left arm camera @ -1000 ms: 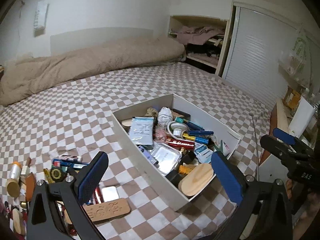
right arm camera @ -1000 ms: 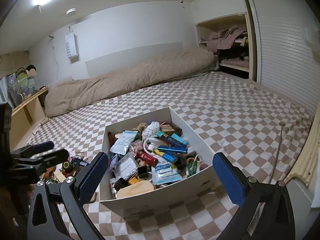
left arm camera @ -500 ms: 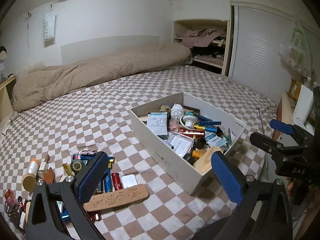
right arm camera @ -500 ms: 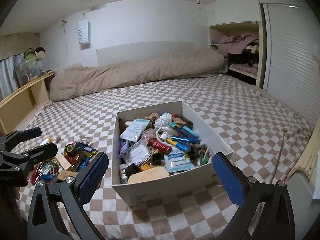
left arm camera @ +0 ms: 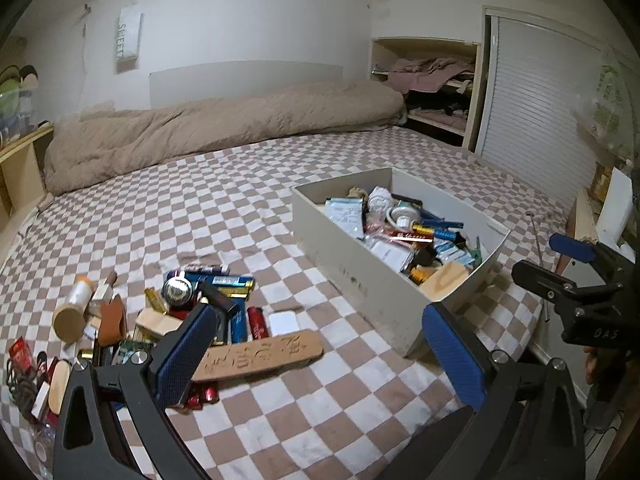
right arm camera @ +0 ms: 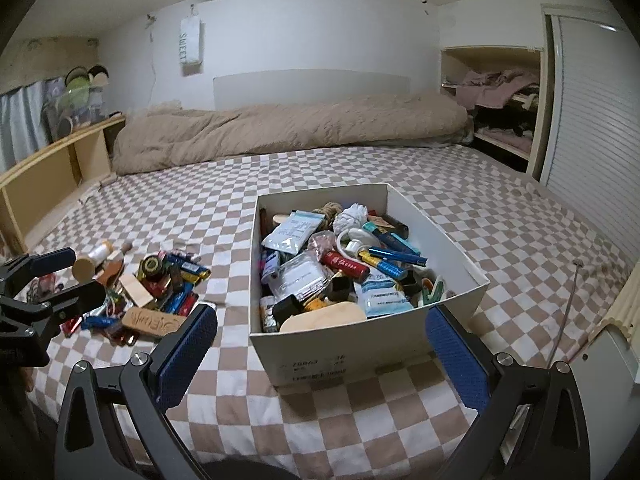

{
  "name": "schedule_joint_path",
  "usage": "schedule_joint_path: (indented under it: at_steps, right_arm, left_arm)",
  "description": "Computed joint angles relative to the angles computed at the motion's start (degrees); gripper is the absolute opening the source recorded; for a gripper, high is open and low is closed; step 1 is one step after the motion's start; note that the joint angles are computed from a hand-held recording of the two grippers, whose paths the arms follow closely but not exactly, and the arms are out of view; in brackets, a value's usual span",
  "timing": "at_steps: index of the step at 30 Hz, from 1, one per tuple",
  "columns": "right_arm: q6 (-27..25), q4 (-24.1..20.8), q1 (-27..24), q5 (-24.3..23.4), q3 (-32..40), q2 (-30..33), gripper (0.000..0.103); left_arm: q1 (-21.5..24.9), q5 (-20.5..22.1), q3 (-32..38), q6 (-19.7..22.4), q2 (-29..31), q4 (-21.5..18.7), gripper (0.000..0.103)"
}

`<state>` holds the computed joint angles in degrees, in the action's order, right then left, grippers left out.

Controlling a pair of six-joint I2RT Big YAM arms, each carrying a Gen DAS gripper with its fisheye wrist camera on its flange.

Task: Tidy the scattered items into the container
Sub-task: 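Withdraw both open tools from the box back toward the lighter pile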

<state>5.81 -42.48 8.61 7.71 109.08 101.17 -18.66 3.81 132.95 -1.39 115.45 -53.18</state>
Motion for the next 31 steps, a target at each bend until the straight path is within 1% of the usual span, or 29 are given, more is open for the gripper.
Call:
schedule_joint_path:
  at_steps: [6,10,15,22,31]
  right_arm:
    - [-0.45,-0.09,0.69,-0.48,-0.95,-0.32,0.103]
    - [-1.25,0.32,1.2,-0.22,-1.32,-0.57,0.103]
    - [-1.2,0.84,1.53,-0.54,-1.63,-0.92,0.103]
    - [-1.01,0.76,1.78,-0.5,-1.35,-0.76,0.103]
    - [-0.91,0.43,1.86,-0.46,-0.89,-0.56,0.103]
  left_arm:
    - [0.54,0.09,-3.98,-0.79,-2.09,1.73,0.103]
    - [1.01,0.82,-5.26,-2.03,-3.11,2.3,0.103]
    - [1.23,0.8,-6.87,-2.25,-4.17,3.38,0.103]
    - [1.19,0.63,-6.92,-1.57,-4.23,3.15,0.103]
    - [1.36,0.27,-8.05,-3.27,-4.75,4.3,0.103]
